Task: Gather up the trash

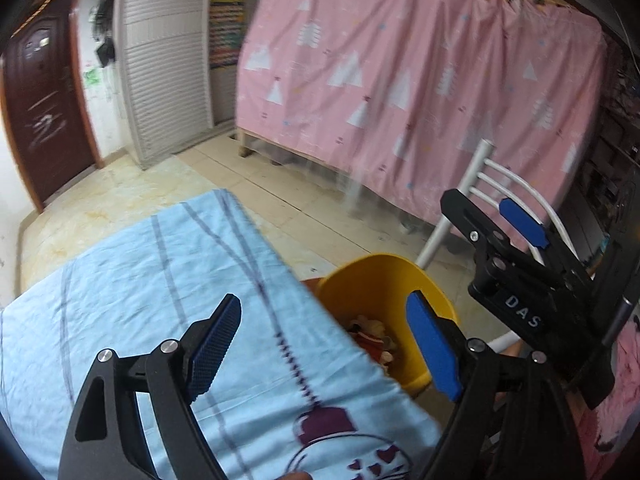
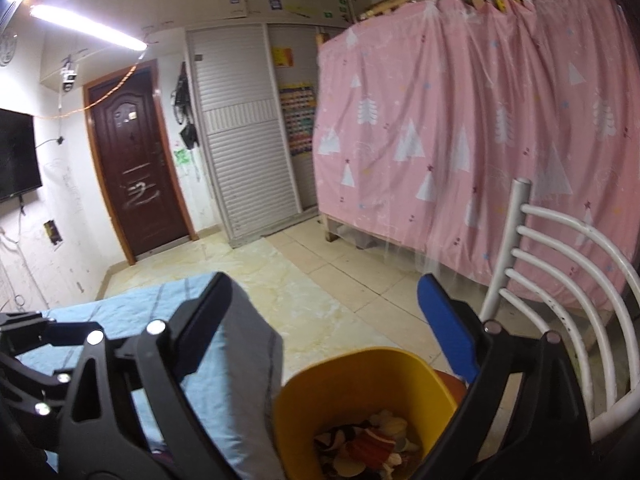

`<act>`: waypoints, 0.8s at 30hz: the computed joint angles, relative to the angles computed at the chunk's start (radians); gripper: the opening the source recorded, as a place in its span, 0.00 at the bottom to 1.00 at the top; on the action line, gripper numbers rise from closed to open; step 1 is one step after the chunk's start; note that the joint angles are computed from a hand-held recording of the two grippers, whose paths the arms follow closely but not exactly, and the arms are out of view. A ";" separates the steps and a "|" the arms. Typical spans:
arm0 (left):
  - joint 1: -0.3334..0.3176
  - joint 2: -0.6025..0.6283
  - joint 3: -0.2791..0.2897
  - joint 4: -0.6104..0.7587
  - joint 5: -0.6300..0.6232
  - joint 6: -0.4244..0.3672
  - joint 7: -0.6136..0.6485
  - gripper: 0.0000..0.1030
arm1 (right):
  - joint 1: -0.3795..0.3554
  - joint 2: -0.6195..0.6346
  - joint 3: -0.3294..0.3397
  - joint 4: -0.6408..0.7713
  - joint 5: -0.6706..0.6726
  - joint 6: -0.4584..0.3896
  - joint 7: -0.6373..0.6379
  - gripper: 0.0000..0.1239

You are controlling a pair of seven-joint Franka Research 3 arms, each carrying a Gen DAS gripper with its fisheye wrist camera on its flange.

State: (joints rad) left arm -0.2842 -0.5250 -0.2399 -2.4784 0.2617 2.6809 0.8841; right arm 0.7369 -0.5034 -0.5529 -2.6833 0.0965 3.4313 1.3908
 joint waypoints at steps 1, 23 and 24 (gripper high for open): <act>0.011 -0.019 -0.006 -0.011 0.008 -0.006 -0.015 0.74 | 0.013 -0.006 -0.003 -0.002 -0.005 0.002 0.000 0.74; 0.200 -0.405 -0.093 -0.209 0.298 -0.251 -0.346 0.74 | 0.329 -0.101 -0.118 -0.023 -0.052 0.003 -0.038 0.78; 0.198 -0.417 -0.087 -0.215 0.302 -0.260 -0.351 0.74 | 0.347 -0.105 -0.126 -0.022 -0.051 0.001 -0.044 0.78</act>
State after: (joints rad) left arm -0.0858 -0.9419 -0.3268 -2.6936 0.5637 2.4209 0.5334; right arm 1.0839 -0.6087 -0.6793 -2.7056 0.0452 3.4319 1.3470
